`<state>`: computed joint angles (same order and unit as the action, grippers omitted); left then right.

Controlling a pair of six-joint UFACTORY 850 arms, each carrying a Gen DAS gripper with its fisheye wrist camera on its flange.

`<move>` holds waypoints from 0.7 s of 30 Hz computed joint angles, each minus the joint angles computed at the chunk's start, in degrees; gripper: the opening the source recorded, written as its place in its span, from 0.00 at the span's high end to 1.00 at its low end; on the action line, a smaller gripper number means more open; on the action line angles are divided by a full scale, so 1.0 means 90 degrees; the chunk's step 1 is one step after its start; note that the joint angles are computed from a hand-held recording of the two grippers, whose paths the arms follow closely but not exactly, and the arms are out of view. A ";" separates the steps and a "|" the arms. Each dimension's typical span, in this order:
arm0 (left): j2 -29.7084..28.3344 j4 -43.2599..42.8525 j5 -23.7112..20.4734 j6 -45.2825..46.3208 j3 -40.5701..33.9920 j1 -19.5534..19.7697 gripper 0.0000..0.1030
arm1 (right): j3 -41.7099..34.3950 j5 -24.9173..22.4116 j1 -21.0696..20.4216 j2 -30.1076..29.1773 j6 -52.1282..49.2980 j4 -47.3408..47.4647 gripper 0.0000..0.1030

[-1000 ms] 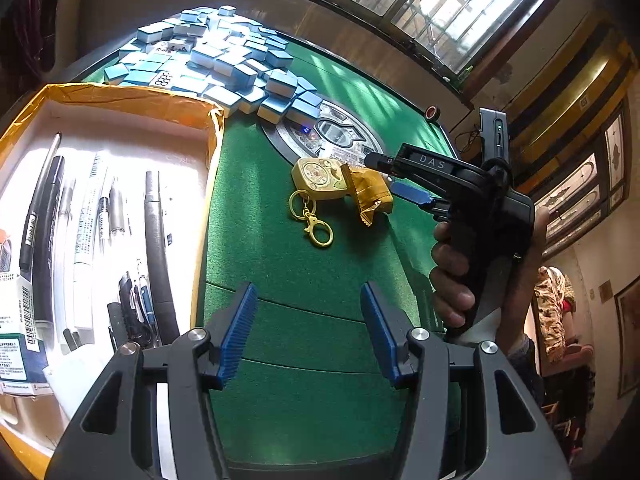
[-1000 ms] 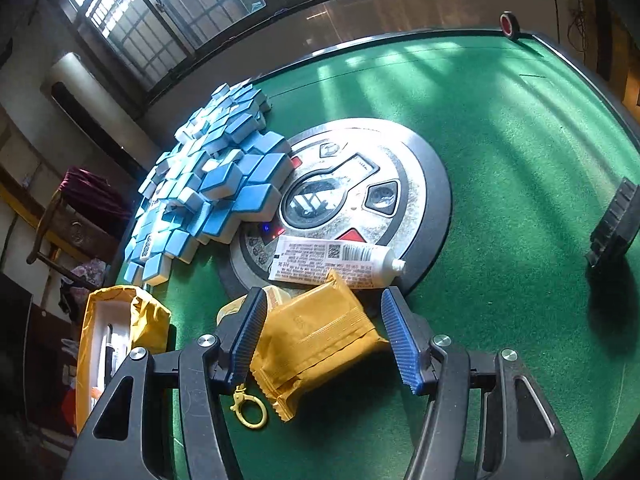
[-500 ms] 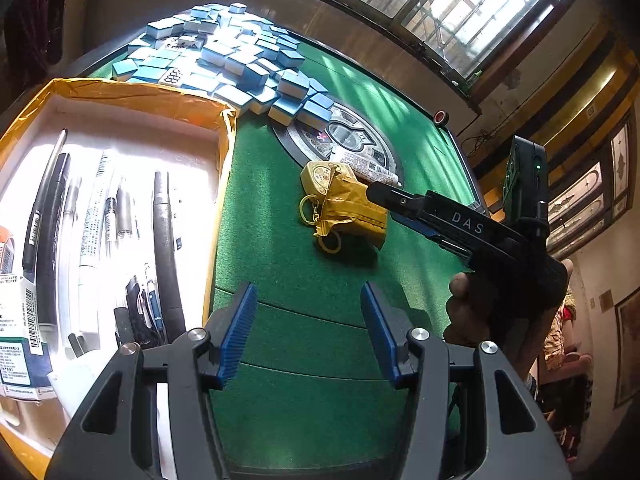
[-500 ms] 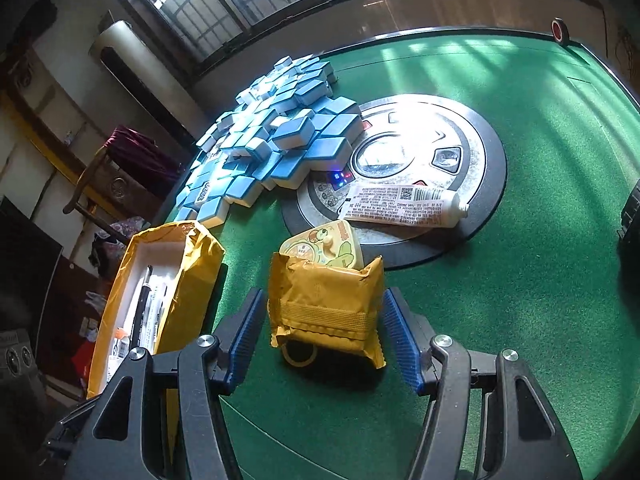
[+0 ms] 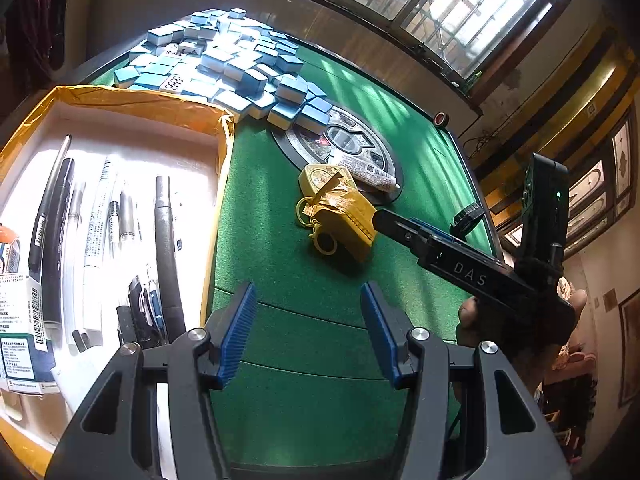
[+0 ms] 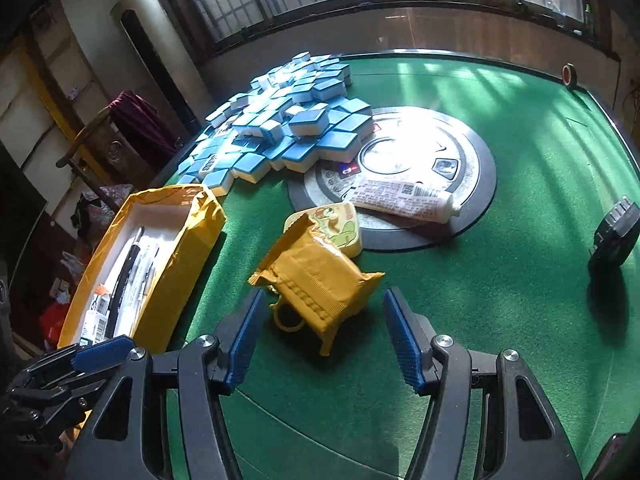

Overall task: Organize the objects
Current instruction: 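Grasp the yellow snack packet with the right tool and lift it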

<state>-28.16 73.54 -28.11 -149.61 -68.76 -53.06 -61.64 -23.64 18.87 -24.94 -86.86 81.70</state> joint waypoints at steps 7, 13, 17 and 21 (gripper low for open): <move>0.0016 -0.0062 -0.0020 0.0015 0.0024 -0.0066 0.49 | -0.0246 0.0352 0.0330 -0.0211 -0.1410 0.0903 0.46; 0.0106 0.0053 -0.0109 -0.0209 0.0147 -0.0112 0.49 | 0.0296 0.0502 0.0589 0.0005 -0.2262 0.0705 0.46; 0.0130 0.0090 -0.0092 -0.0231 0.0170 -0.0120 0.49 | 0.0526 0.0809 0.0707 0.0160 -0.2961 0.1362 0.46; 0.0197 0.0197 -0.0139 -0.0381 0.0252 -0.0142 0.49 | 0.0486 0.0902 0.0721 0.0176 -0.3227 0.1813 0.46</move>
<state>-26.38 75.31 -29.37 -153.05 -66.49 -54.33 -57.27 -15.52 25.35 -23.36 -115.91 98.01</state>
